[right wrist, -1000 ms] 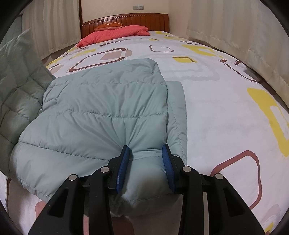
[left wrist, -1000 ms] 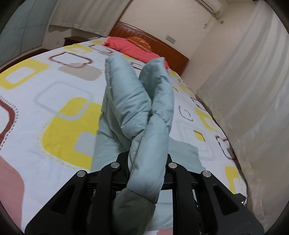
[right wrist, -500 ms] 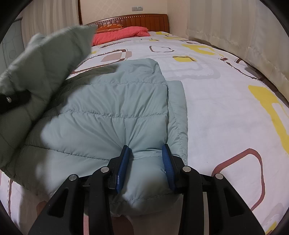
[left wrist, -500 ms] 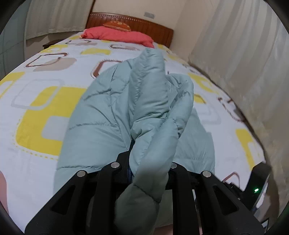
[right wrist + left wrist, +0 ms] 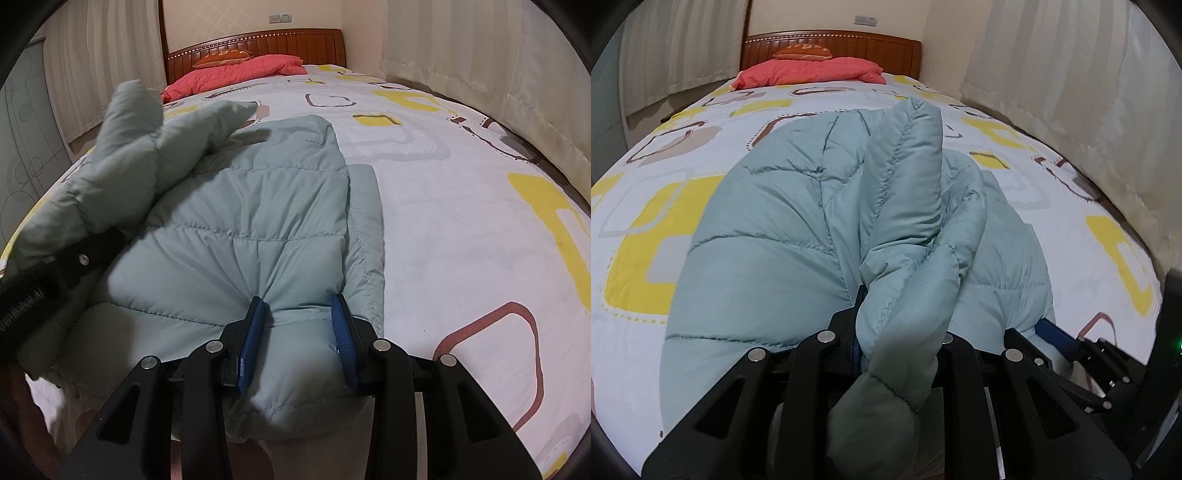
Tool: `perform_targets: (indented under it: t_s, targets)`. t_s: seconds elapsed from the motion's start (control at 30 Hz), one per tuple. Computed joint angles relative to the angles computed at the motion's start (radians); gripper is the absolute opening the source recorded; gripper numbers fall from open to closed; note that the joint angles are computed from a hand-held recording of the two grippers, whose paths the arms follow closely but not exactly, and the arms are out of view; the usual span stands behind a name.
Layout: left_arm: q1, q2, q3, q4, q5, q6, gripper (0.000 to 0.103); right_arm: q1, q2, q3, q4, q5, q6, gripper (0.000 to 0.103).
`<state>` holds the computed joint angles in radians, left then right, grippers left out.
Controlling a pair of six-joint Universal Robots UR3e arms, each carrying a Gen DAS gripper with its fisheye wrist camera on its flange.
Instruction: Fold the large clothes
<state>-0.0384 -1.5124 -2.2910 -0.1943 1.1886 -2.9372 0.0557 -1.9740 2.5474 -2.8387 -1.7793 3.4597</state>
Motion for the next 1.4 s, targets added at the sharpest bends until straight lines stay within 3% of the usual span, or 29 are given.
perform_targets:
  t_s: [0.53, 0.6, 0.67, 0.77, 0.87, 0.97, 1.03, 1.13, 1.27, 1.4]
  targets:
    - [-0.025, -0.056, 0.043, -0.029, -0.006, 0.019, 0.017, -0.001, -0.005, -0.002, 0.01, 0.001, -0.001, 0.039]
    - [-0.019, -0.031, 0.034, -0.04, -0.015, 0.018, 0.021, -0.01, -0.025, -0.001, 0.028, 0.01, -0.002, 0.039]
    - [0.008, 0.021, 0.02, -0.089, -0.054, 0.026, 0.037, -0.023, -0.046, -0.003, 0.055, 0.014, -0.001, 0.045]
    - [0.059, 0.148, -0.024, -0.18, -0.132, 0.06, 0.063, -0.071, -0.102, 0.011, 0.094, 0.058, -0.016, 0.047]
    - [0.132, 0.335, -0.075, -0.322, -0.205, 0.124, 0.068, -0.075, -0.137, -0.005, 0.152, 0.052, -0.009, 0.048]
    - [0.29, 0.546, -0.102, -0.563, -0.328, 0.22, 0.07, -0.075, -0.174, -0.023, 0.209, 0.048, 0.001, 0.048]
    - [0.459, 0.695, -0.095, -0.814, -0.425, 0.325, 0.072, -0.072, -0.21, -0.04, 0.256, 0.048, 0.015, 0.048]
    - [0.64, 0.778, -0.087, -1.004, -0.49, 0.409, 0.074, -0.074, -0.254, -0.073, 0.307, 0.06, 0.027, 0.048]
    - [0.734, 0.667, -0.105, -0.903, -0.455, 0.331, 0.074, -0.063, -0.266, -0.13, 0.342, 0.091, 0.056, 0.048]
    - [0.781, 0.543, -0.105, -0.812, -0.439, 0.241, 0.074, -0.034, -0.232, -0.182, 0.322, 0.127, 0.102, 0.056]
